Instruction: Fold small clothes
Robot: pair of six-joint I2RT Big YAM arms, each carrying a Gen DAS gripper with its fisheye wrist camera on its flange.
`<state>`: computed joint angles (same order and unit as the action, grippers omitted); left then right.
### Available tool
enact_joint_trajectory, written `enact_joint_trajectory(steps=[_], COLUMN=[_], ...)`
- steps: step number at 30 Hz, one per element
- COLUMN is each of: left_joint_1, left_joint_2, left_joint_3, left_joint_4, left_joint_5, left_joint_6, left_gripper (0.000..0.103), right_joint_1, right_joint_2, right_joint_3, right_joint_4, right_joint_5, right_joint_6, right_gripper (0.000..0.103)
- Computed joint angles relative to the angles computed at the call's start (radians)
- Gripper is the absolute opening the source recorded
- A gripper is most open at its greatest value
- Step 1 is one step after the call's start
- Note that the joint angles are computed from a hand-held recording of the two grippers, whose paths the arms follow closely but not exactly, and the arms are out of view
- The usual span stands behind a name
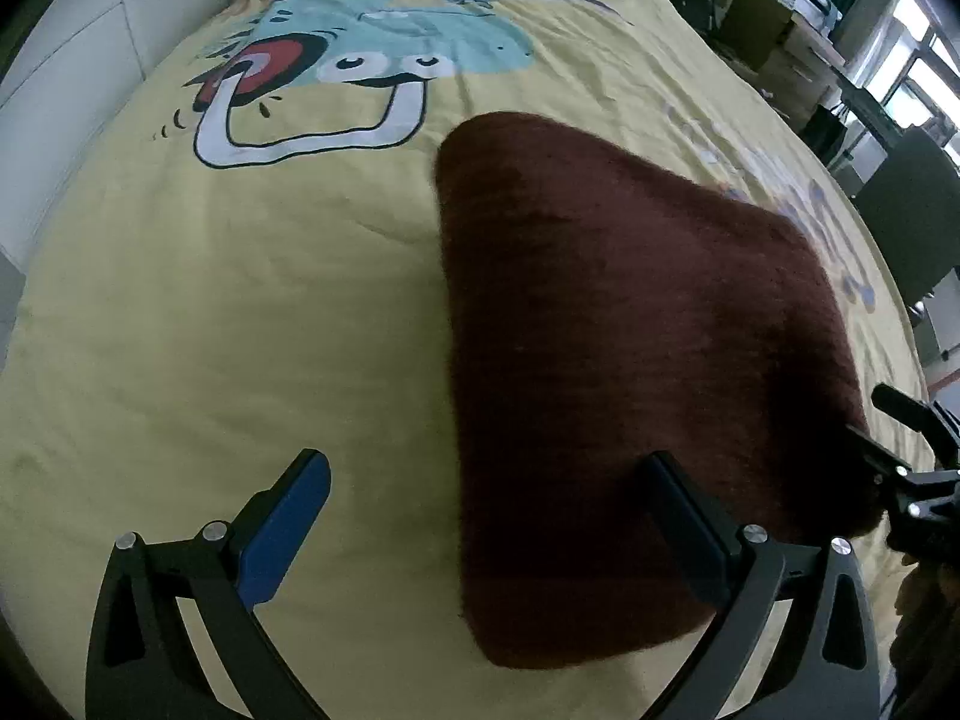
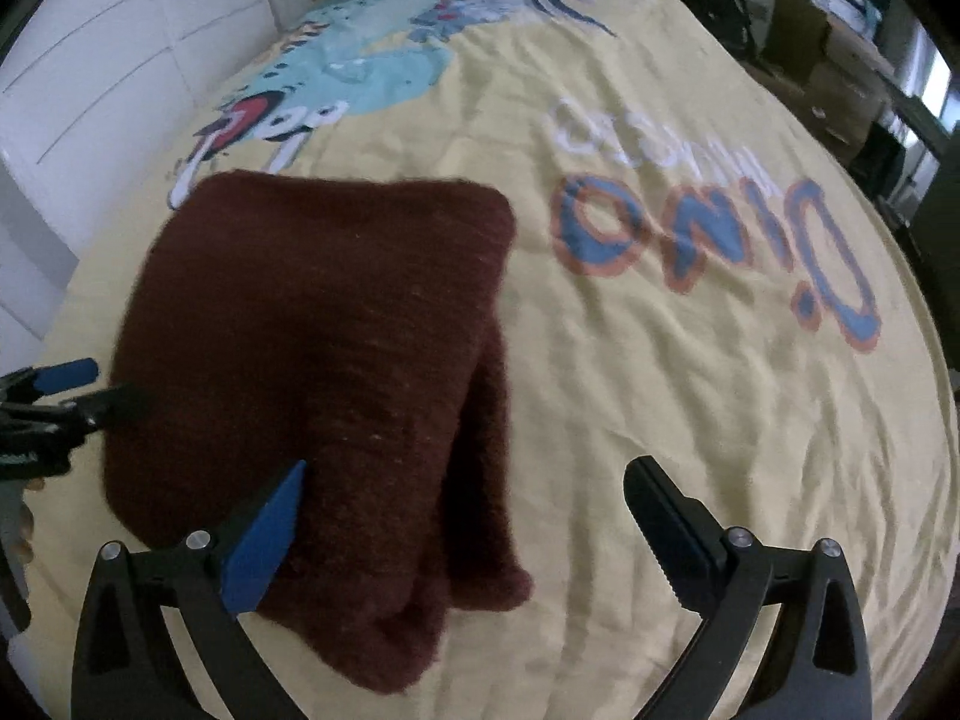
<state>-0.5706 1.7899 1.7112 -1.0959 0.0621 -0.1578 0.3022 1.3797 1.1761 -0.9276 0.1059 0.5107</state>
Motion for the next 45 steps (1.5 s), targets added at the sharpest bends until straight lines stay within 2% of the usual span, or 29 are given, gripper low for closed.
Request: enact_joint_trajectory(steps=[3, 7, 9, 12, 15, 17, 20, 22, 29, 34, 39, 45], left_joint_1=[0.003, -0.006, -0.004, -0.002, -0.008, -0.011, -0.013, -0.022, -0.031, -0.026, -0.02, -0.024], left_joint_2=[0.023, 0.02, 0.022, 0.02, -0.015, -0.049, -0.113, -0.17, -0.324, -0.399, -0.458, -0.491], left_joint_3=[0.002, -0.052, -0.067, -0.06, -0.068, -0.078, -0.1, -0.12, -0.157, -0.191, -0.25, -0.295], left_joint_4=[0.018, 0.098, 0.123, 0.115, 0.108, 0.095, 0.078, 0.069, -0.003, -0.073, -0.093, -0.101], left_joint_5=[0.028, -0.007, 0.002, 0.011, -0.002, -0.022, -0.035, -0.074, -0.108, -0.158, -0.189, -0.218], left_joint_6=[-0.006, 0.031, 0.024, 0.004, 0.004, -0.003, -0.008, -0.011, -0.053, -0.087, -0.072, -0.081], left_gripper=[0.102, 0.103, 0.103, 0.103, 0.102, 0.102, 0.102, 0.102, 0.102, 0.102, 0.102, 0.102], right_joint_1=[-0.022, -0.05, -0.055, -0.056, -0.046, -0.041, -0.021, -0.005, 0.094, 0.192, 0.261, 0.309], right_joint_2=[-0.002, 0.0, -0.004, -0.01, -0.032, -0.066, -0.132, -0.188, -0.344, -0.434, -0.478, -0.5], right_joint_3=[-0.037, -0.088, -0.112, -0.118, -0.104, -0.097, -0.091, -0.085, -0.021, -0.01, -0.021, -0.025], right_joint_4=[0.022, 0.068, 0.099, 0.105, 0.078, 0.053, 0.015, -0.019, -0.205, -0.326, -0.427, -0.496], right_joint_5=[-0.015, -0.063, -0.066, -0.067, -0.058, -0.07, -0.029, 0.0, 0.173, 0.281, 0.322, 0.357], right_joint_6=[0.01, 0.04, 0.049, 0.07, 0.071, 0.076, 0.088, 0.099, 0.15, 0.257, 0.332, 0.392], right_gripper=[0.103, 0.102, 0.103, 0.103, 0.103, 0.103, 0.103, 0.103, 0.103, 0.103, 0.103, 0.103])
